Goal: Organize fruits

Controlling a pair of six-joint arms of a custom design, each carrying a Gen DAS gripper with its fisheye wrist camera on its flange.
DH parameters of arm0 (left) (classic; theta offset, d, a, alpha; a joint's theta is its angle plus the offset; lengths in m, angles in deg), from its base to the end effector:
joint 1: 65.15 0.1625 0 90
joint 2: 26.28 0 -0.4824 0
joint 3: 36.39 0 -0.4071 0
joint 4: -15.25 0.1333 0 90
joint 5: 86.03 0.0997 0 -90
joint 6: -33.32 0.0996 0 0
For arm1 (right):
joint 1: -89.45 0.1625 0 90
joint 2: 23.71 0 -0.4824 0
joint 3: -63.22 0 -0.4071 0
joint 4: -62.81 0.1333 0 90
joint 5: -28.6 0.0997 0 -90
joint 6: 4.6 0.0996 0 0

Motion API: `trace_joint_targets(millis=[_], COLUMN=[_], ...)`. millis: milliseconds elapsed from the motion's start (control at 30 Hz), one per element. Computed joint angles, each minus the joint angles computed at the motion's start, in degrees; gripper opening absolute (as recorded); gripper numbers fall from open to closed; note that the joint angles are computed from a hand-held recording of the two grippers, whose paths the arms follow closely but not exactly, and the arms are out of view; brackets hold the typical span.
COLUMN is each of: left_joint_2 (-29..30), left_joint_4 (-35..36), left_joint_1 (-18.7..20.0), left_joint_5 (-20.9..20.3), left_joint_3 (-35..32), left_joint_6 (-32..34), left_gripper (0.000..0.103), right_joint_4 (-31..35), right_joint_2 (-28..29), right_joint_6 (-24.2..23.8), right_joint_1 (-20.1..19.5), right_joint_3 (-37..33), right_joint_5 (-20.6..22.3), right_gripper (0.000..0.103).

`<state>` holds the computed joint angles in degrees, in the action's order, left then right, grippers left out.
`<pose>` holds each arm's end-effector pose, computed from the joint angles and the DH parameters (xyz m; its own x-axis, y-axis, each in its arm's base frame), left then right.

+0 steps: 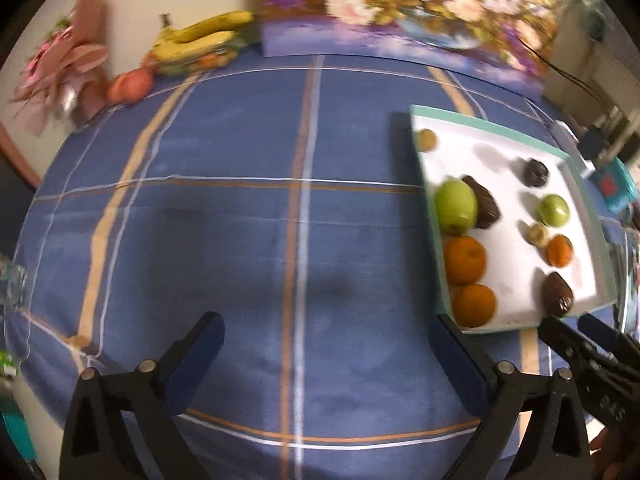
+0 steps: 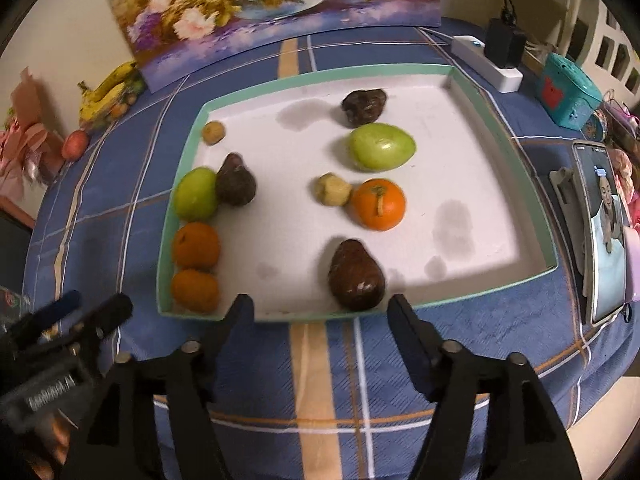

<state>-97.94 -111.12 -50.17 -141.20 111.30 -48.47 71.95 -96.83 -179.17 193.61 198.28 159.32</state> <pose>-0.2162 -0.2547 0.0988 -0.7161 -0.0703 -0.6945 0.2447 0.9065 -0.3440 0.1303 -0.2371 0.1611 -0.8050 0.1064 0.5837 -0.1559 0.9113 -0.3812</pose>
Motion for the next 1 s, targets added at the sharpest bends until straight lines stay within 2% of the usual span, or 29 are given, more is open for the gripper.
trace_joint_targets(millis=[67, 133, 333, 500, 667, 1000], left_joint_2=[-2.4, -4.0, -7.0, -7.1, -5.7, -3.3], left_joint_4=[2.1, 4.3, 7.0, 15.2, 20.5, 25.8], left_joint_1=[-0.3, -1.1, -2.4, -3.7, -3.9, -3.9], left_joint_5=[0.5, 1.2, 2.1, 3.2, 3.5, 2.4], left_joint_3=[0.6, 0.8, 1.1, -0.8, -2.3, -4.4], left_joint_6=[-2.7, -5.0, -4.7, -7.2, -8.6, -10.9], left_gripper=[0.103, 0.103, 0.103, 0.103, 0.103, 0.103], right_joint_4=[-0.7, -1.5, -3.4, -3.8, -3.8, -3.6], right_joint_2=[0.5, 0.4, 1.4, 2.1, 2.5, 1.8], right_joint_6=[0.0, -0.3, -0.3, -0.2, -0.3, -0.4], right_joint_1=[0.5, 1.4, 4.8, 7.3, 7.9, 7.7], right_joint_3=[0.1, 0.4, 0.3, -0.1, -0.3, -0.1], right_joint_5=[-0.1, -0.1, 1.2, 2.9, 3.8, 3.9], right_gripper=[0.083, 0.088, 0.088, 0.088, 0.088, 0.088])
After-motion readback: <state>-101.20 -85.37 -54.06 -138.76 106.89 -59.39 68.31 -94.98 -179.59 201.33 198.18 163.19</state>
